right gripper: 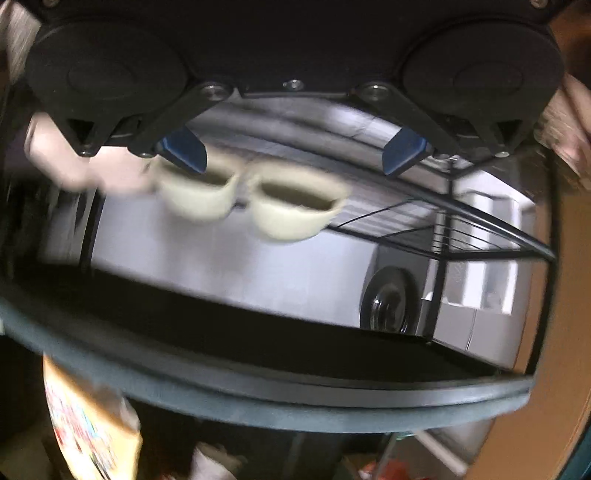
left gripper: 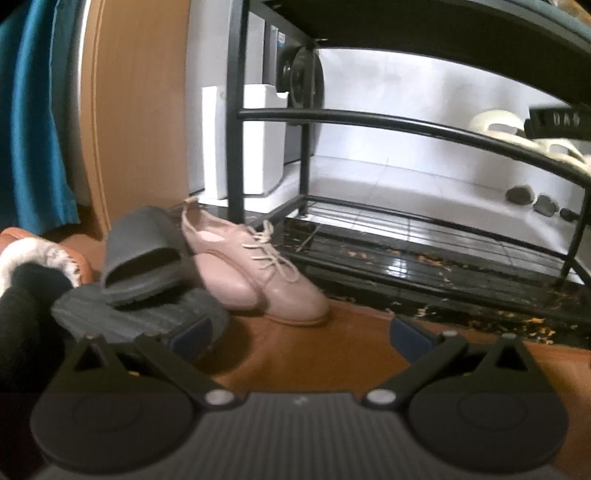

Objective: Organize scattered shoes
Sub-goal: 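Open the right tool and withdraw it from the rack shelf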

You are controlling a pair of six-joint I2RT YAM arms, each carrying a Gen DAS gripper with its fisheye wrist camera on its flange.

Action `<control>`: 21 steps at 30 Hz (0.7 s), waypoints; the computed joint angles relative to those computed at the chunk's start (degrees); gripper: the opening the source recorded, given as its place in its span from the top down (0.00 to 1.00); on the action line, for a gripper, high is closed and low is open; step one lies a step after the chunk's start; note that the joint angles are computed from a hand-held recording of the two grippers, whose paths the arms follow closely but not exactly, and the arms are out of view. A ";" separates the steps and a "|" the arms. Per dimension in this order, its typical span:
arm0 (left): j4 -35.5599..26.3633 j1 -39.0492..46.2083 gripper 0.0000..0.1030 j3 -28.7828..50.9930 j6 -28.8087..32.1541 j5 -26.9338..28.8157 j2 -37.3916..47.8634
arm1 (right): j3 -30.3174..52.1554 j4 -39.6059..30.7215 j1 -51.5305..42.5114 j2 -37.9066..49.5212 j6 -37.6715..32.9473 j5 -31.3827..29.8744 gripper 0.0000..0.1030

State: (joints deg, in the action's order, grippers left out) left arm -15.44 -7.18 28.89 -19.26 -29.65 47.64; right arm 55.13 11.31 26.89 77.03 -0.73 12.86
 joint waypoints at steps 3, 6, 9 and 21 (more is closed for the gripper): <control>-1.61 4.23 0.01 0.25 1.83 2.17 -1.08 | -3.69 -5.87 4.39 -4.96 14.36 3.53 0.00; -3.85 9.21 0.01 0.90 1.98 5.46 -1.22 | -7.50 -9.40 7.24 -7.88 19.51 6.36 0.00; -4.83 12.64 0.01 1.46 1.65 8.15 -0.87 | -9.78 -10.73 9.24 -8.45 14.94 8.87 0.00; -8.28 15.81 0.01 3.96 1.63 11.43 3.02 | -10.61 -12.16 9.83 -9.68 12.92 8.96 0.00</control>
State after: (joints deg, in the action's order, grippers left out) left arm -23.72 8.63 32.85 -17.63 -18.22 50.66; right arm 44.52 -0.85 36.72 67.34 12.19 21.82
